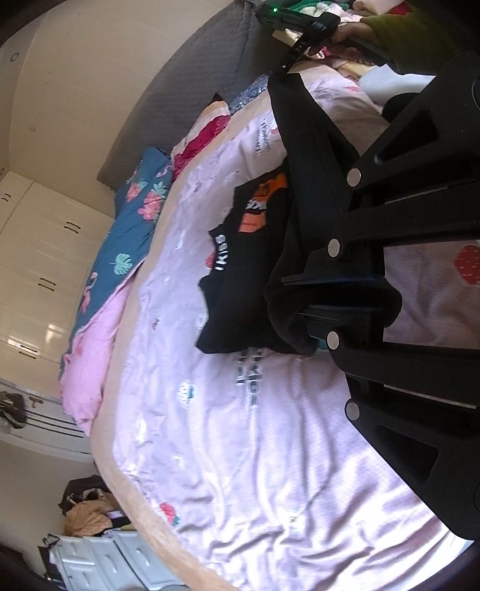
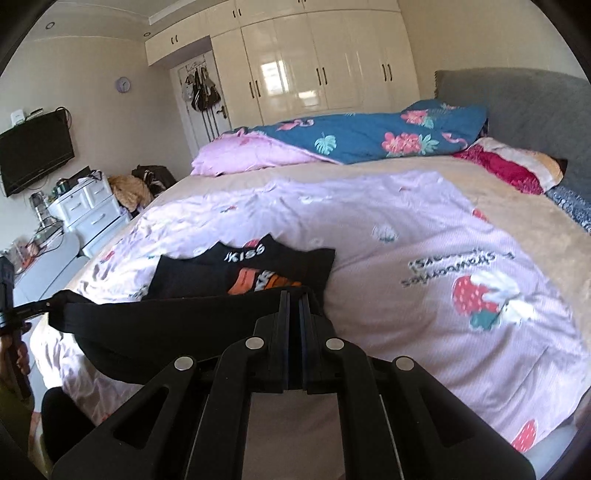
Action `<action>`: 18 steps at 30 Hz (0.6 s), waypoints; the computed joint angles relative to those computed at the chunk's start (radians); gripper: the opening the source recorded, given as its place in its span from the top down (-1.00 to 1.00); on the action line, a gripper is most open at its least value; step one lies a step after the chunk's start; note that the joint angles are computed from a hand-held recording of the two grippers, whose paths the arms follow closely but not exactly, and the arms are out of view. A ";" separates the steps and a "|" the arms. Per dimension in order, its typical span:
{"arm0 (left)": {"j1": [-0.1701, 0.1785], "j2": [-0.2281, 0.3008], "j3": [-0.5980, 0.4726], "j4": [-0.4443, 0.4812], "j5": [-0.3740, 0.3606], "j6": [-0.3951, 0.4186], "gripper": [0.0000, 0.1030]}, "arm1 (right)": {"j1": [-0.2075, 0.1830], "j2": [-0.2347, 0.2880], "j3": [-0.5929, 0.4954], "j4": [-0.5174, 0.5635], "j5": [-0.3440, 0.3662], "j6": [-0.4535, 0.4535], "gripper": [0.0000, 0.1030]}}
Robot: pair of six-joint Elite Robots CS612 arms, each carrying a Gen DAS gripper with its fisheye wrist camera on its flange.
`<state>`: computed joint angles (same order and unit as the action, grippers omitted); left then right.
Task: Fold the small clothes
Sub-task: 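Lift the hem with both grippers and fold it over toward the collar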
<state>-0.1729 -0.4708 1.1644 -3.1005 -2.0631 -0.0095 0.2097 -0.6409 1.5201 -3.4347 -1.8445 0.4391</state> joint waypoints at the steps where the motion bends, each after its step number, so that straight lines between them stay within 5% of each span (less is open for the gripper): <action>1: 0.000 0.003 -0.009 -0.004 0.000 -0.007 0.96 | -0.001 0.003 -0.006 0.000 -0.001 0.003 0.93; 18: -0.027 0.081 -0.188 0.015 0.098 -0.032 0.96 | -0.023 0.061 -0.126 0.064 -0.054 0.016 0.93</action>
<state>-0.1999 -0.3894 0.9767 -3.0852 -1.9647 -0.0416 0.1863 -0.5797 1.3937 -3.3706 -1.8982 0.4550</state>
